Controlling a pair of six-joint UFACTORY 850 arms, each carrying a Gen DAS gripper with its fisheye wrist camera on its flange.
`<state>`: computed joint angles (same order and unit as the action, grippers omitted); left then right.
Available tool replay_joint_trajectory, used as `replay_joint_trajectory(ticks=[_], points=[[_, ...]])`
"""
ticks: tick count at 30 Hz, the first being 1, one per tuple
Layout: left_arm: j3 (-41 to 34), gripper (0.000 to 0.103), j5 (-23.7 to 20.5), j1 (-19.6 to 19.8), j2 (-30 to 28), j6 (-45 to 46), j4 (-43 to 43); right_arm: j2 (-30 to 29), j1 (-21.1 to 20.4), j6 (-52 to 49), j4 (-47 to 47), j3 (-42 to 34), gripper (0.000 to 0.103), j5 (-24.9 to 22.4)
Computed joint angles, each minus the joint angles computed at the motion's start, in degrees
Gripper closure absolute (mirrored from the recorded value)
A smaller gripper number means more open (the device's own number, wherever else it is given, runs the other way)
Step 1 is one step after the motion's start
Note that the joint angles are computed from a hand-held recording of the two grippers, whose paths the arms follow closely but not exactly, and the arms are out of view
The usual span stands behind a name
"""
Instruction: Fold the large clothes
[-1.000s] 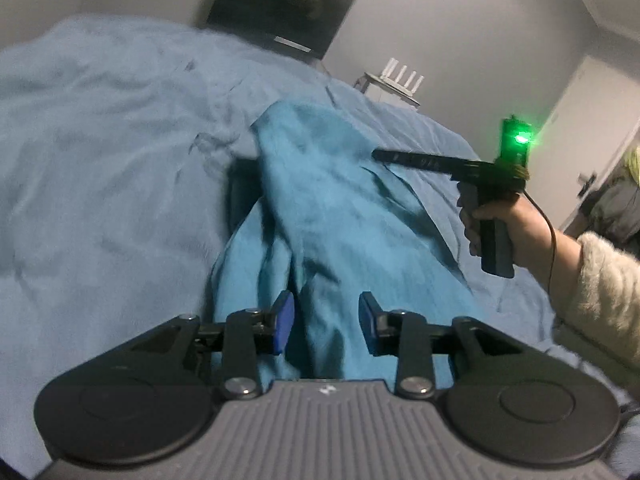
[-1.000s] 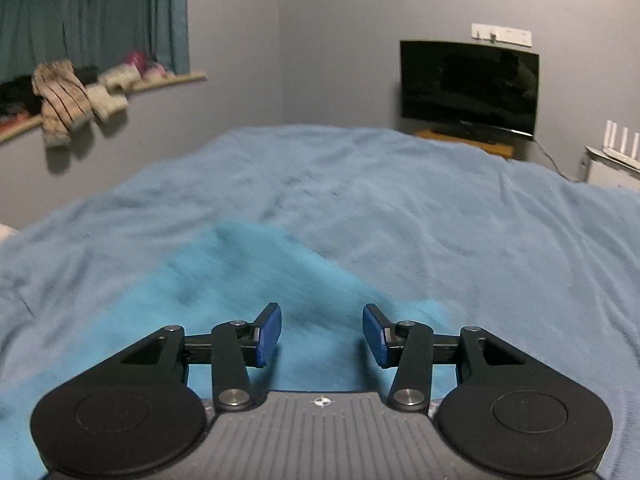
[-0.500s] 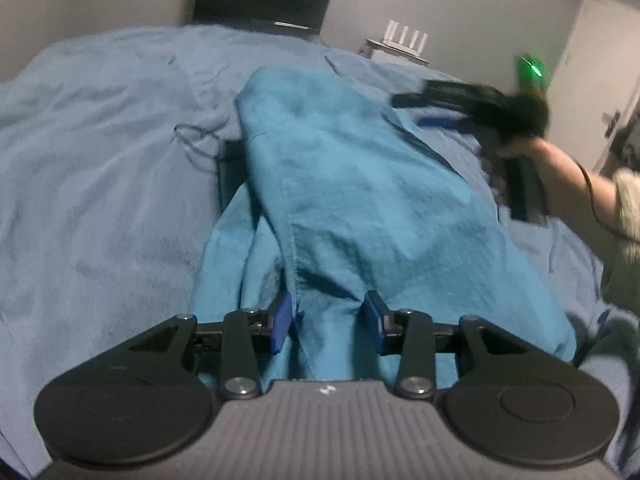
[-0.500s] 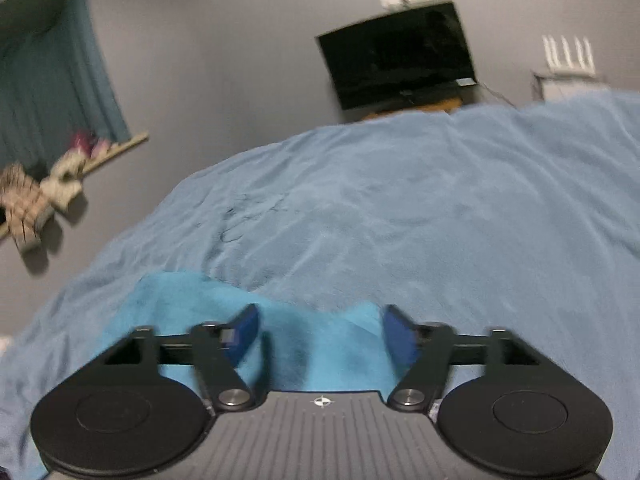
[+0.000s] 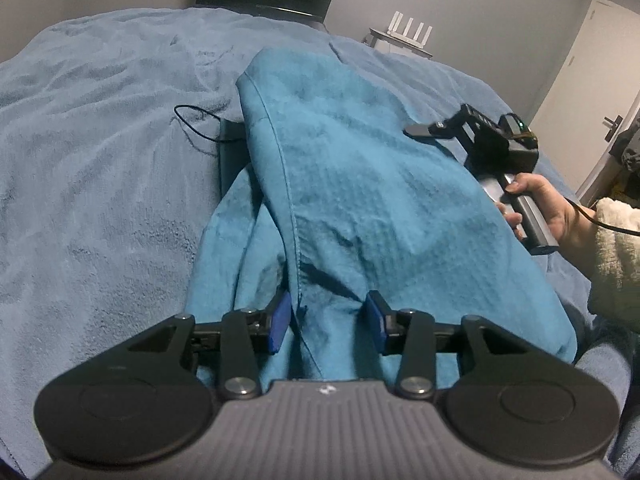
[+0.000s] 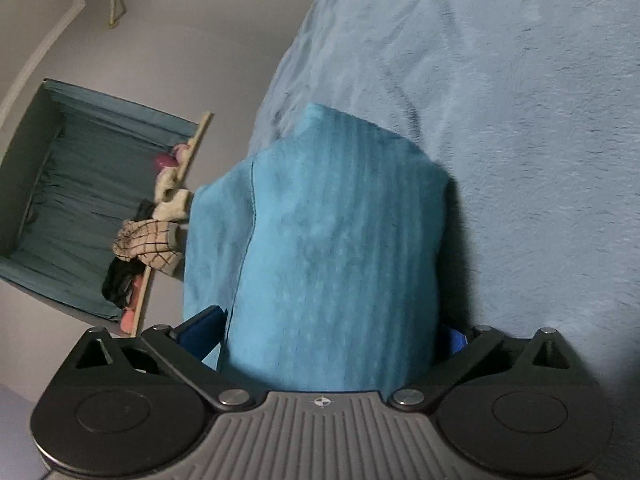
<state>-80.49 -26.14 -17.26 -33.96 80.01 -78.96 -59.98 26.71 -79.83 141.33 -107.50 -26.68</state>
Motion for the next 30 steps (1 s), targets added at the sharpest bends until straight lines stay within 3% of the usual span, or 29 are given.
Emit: replay_joint_trajectory(ticks=[4, 8, 14, 16, 18, 20, 21, 22, 24, 26, 28, 29, 30], points=[[-0.4, 0.064, 1.4, -0.8, -0.4, 0.7, -0.9, 1.1, 1.5, -12.8, 8.4, -1.1, 0.033, 5.9], [-2.3, 0.064, 2.7, -2.4, -2.1, 6.5, -7.3, 6.2, 0.2, -19.4, 6.0, 1.9, 0.038, 8.1], [-11.7, 0.064, 3.8, -6.5, -9.2, 10.1, -12.5, 11.6, -4.4, -34.4, 11.0, 0.3, 0.038, 19.2], [-16.8, 0.064, 3.3, -7.5, -12.7, 6.9, -13.5, 10.6, -6.1, -27.9, 1.6, -3.9, 0.028, 24.2], [-21.4, 0.064, 3.9, -8.7, -15.8, 4.8, -14.1, 8.4, -6.3, -20.5, -8.0, -9.4, 0.011, 35.1], [-25.0, 0.064, 3.8, -9.3, -18.0, 3.4, -12.9, 5.8, -5.5, -16.6, -13.3, -13.3, 0.01, 47.1], [-26.7, 0.064, 3.6, -9.6, -19.1, 2.2, -11.9, 5.2, -5.0, -13.3, -17.1, -13.4, 0.011, 50.7], [-27.7, 0.064, 3.2, -9.7, -19.8, 1.8, -11.7, 6.0, -4.5, -7.7, -23.1, -11.2, 0.011, 52.0], [-29.1, 0.064, 2.8, -10.0, -20.6, 1.4, -10.6, 9.0, -4.1, 4.3, -35.1, -4.9, 0.011, 49.5], [-30.7, 0.064, 2.5, -10.0, -21.5, -3.0, -5.1, 12.0, -2.1, 15.0, -47.1, 0.9, 0.011, 52.1], [-31.4, 0.073, 1.9, -9.7, -22.0, -4.9, -2.8, 16.3, -0.1, 22.7, -59.1, 9.2, 0.011, 55.0], [-32.0, 0.085, 0.8, -9.4, -22.3, -7.0, -0.8, 17.7, 1.2, 26.6, -65.1, 12.1, 0.011, 56.3], [-32.0, 0.088, 0.0, -9.2, -22.3, -7.8, -0.4, 18.6, 2.0, 30.6, -70.6, 14.3, 0.013, 56.6]])
